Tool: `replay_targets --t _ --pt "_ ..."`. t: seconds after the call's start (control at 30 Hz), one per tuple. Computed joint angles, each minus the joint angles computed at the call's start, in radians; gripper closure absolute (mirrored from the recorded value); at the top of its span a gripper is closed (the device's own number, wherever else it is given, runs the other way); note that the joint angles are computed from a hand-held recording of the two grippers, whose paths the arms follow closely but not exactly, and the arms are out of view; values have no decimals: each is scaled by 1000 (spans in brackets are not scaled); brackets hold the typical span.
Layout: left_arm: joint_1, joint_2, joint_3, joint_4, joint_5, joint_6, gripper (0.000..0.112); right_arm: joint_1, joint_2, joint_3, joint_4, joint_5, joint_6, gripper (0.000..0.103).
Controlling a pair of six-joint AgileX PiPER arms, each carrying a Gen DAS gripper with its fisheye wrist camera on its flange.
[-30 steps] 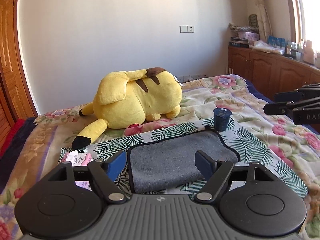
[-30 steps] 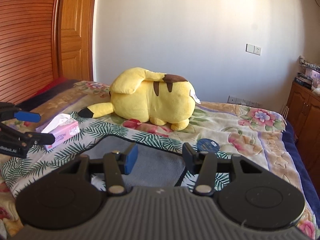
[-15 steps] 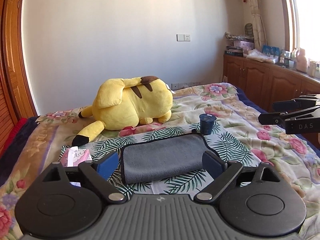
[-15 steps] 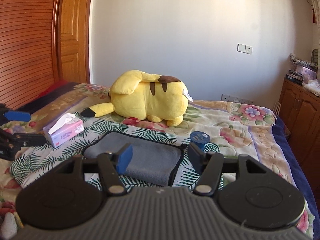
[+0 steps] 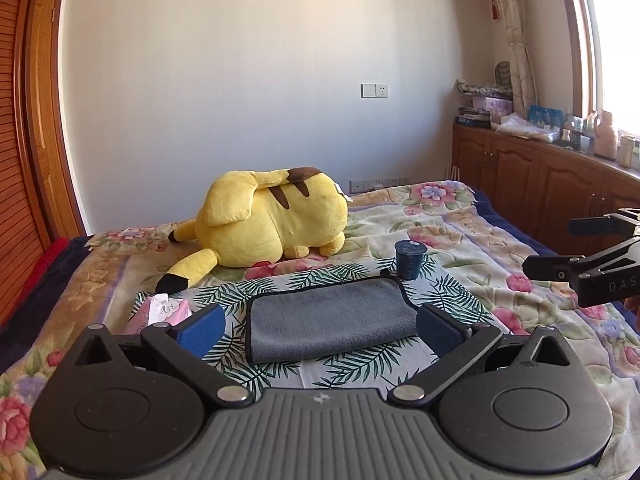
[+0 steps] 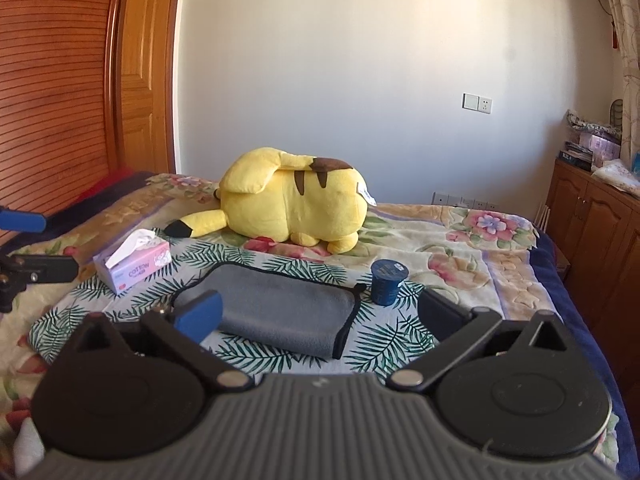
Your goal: Fold towel
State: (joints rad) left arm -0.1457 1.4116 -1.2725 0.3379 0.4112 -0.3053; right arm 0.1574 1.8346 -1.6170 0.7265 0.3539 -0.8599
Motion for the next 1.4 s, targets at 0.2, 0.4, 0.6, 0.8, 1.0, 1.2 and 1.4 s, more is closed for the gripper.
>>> replay_targets --t 0.2,0.4,0.6,0.8,1.0,1.2,1.4 --pt "-34 -53 59 96 -1 -102 25 14 -51 81 24 -32 -26 0" --pt "-61 -102 111 171 23 -193 25 39 -115 183 101 -79 -92 0" --pt "-125 -139 175 424 79 -434 25 57 -165 274 204 -123 -195 0" --pt "-139 -181 247 446 72 -477 25 71 -206 361 318 -158 -302 0" --pt "-166 -209 312 513 66 -574 25 79 -242 447 544 -183 -523 0" --pt "-205 -234 364 597 74 -679 25 91 -270 517 752 -203 -723 0" --pt "-248 -254 422 695 96 -801 25 97 -281 568 1007 -210 -957 0"
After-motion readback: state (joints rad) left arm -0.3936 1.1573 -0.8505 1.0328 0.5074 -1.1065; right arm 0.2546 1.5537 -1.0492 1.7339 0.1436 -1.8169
